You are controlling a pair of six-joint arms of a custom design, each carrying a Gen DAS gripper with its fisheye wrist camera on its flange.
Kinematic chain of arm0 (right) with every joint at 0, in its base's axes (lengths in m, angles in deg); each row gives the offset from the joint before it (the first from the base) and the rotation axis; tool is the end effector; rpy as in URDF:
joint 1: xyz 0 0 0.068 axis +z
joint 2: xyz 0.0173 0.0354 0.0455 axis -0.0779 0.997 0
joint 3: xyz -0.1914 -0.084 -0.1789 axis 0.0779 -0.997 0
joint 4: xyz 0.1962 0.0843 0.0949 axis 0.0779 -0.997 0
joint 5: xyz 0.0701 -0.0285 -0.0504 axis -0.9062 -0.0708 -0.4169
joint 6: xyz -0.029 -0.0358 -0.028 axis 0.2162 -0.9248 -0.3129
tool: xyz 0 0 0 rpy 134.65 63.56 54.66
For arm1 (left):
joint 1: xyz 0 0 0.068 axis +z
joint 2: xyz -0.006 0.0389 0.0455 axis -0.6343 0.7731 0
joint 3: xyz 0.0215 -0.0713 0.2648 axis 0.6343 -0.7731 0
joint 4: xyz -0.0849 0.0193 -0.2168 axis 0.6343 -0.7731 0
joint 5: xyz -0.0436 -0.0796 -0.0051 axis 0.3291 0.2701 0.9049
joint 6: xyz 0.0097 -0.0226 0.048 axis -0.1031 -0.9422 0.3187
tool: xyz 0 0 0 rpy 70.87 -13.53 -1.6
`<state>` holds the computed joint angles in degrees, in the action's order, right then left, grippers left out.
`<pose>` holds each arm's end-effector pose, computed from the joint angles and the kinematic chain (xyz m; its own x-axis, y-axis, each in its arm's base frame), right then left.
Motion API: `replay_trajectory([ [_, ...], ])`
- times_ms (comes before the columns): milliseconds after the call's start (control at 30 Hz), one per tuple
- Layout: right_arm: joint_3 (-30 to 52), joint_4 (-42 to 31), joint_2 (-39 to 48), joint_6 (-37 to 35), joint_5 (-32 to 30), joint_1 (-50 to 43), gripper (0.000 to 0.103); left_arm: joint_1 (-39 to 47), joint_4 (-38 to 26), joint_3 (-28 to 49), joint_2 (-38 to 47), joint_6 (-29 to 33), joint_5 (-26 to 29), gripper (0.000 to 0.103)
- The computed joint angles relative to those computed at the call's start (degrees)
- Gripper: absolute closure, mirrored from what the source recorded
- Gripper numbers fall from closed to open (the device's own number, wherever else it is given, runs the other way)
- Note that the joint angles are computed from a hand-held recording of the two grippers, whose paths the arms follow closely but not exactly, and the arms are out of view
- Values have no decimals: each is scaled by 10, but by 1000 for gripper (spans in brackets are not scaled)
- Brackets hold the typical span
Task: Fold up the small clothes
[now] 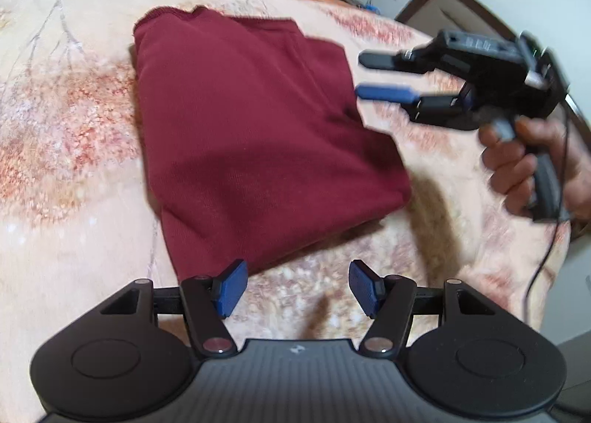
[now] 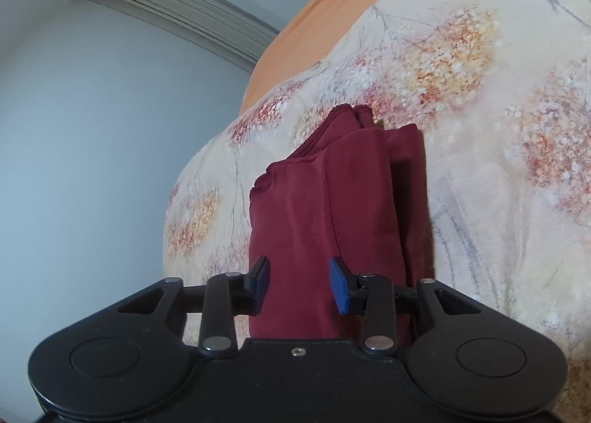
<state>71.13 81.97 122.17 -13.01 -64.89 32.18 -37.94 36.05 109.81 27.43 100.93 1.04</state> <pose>0.2144 0.1556 0.2164 -0.6582 0.6803 -0.3224 0.2474 0.5999 0.7608 0.3305 -0.0159 0.1800 -0.7219 0.4802 -0.4982 0.6895 0.5598 -0.4596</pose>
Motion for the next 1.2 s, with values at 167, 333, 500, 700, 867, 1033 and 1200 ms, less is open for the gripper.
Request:
replay_trajectory([
  [167, 3, 9, 8, -2, -3, -5, 60, 17, 41, 30, 9, -125, 59, 32],
  [333, 1, 9, 12, 12, 13, -5, 51, -29, 135, 78, 41, -228, -3, 31],
  [500, -12, -7, -9, 19, 20, -3, 44, -35, 107, 163, 99, -255, -26, 25],
  [700, -40, -14, -35, 26, 23, -7, 23, -34, 103, 190, 118, -254, -37, 15],
  [867, -83, 20, -41, 37, 27, -12, 21, -36, 87, 214, 141, -248, -47, 14],
  [1033, -122, 66, -34, 48, 21, -18, 19, -41, 80, 233, 163, -247, -51, 13],
  [1200, -153, 116, -27, 55, 14, -24, 17, -45, 77, 244, 179, -240, -54, 13],
])
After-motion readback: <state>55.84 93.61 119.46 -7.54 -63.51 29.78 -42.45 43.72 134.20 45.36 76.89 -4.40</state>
